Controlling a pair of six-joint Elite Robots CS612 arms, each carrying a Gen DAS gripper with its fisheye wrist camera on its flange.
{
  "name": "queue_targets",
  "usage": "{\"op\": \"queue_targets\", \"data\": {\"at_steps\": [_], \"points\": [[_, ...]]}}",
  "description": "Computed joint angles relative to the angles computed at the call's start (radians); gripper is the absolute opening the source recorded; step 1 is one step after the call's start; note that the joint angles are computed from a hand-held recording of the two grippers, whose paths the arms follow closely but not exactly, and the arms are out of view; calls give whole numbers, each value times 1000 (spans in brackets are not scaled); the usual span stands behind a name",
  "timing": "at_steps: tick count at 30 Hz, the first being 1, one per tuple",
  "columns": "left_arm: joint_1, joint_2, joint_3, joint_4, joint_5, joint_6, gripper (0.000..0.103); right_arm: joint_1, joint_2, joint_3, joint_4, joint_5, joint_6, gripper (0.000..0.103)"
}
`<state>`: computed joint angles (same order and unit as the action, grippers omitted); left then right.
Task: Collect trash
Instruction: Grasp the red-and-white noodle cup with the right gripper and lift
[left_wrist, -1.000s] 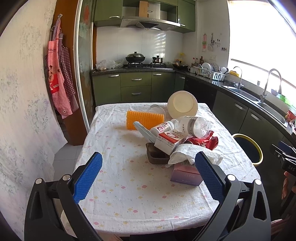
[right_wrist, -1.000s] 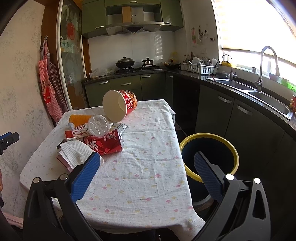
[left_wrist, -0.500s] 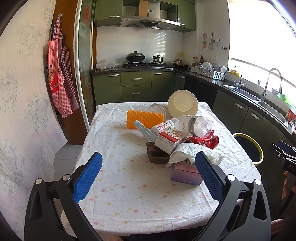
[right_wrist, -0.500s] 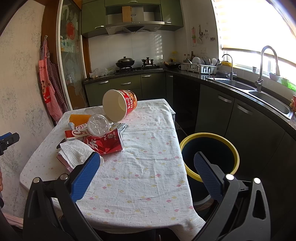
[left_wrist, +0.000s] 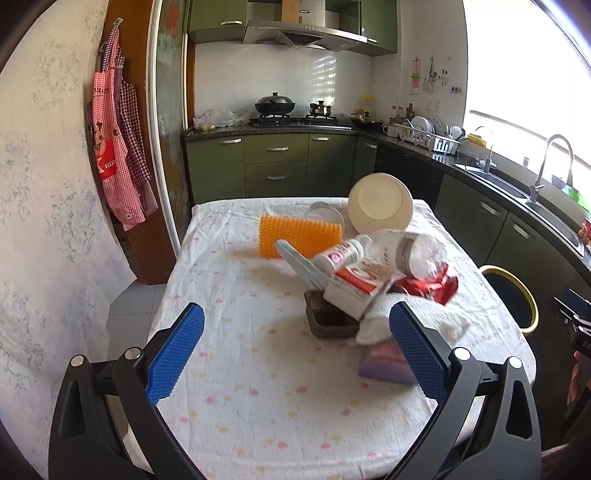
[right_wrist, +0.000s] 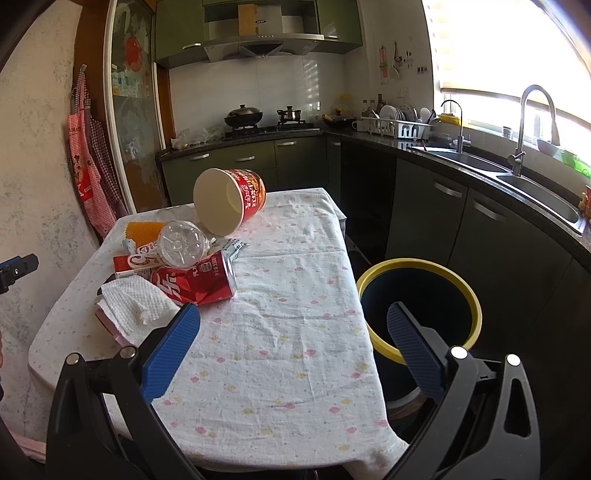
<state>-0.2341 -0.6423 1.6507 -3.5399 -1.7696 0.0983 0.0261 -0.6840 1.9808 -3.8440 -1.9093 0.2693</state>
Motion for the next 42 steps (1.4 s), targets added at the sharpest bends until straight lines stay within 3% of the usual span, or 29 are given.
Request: {"op": "queue_targets", "data": {"at_steps": [8, 13, 18, 24, 31, 33, 35, 37, 39, 42], "points": [[-3, 87, -202, 66, 29, -66, 99, -53, 2, -122, 119, 133, -79, 97], [-10, 160, -361, 144, 45, -77, 99, -49, 35, -263, 222, 116, -174, 95], [-14, 230, -496, 181, 45, -103, 99, -45, 95, -417, 351, 108, -251, 77], [-18, 287, -594, 233, 29, -111, 99, -44, 188, -604, 491, 46, -326, 60], [-16, 313, -630, 297, 5, -109, 99, -43, 296, -773, 528, -39, -395, 54], [-16, 318, -635, 299, 14, -104, 99, -42, 316, -802, 531, -62, -412, 42], [-19, 321, -636, 300, 36, -99, 99, -43, 326, -821, 547, -72, -419, 33], [-17, 324, -640, 312, 28, -102, 99, -46, 324, -829, 575, -71, -412, 14], [-16, 325, -642, 323, 17, -104, 99, -52, 313, -831, 610, -59, -381, 4], [-14, 326, -641, 328, -2, -91, 99, -74, 276, -813, 699, 23, -291, 4]]}}
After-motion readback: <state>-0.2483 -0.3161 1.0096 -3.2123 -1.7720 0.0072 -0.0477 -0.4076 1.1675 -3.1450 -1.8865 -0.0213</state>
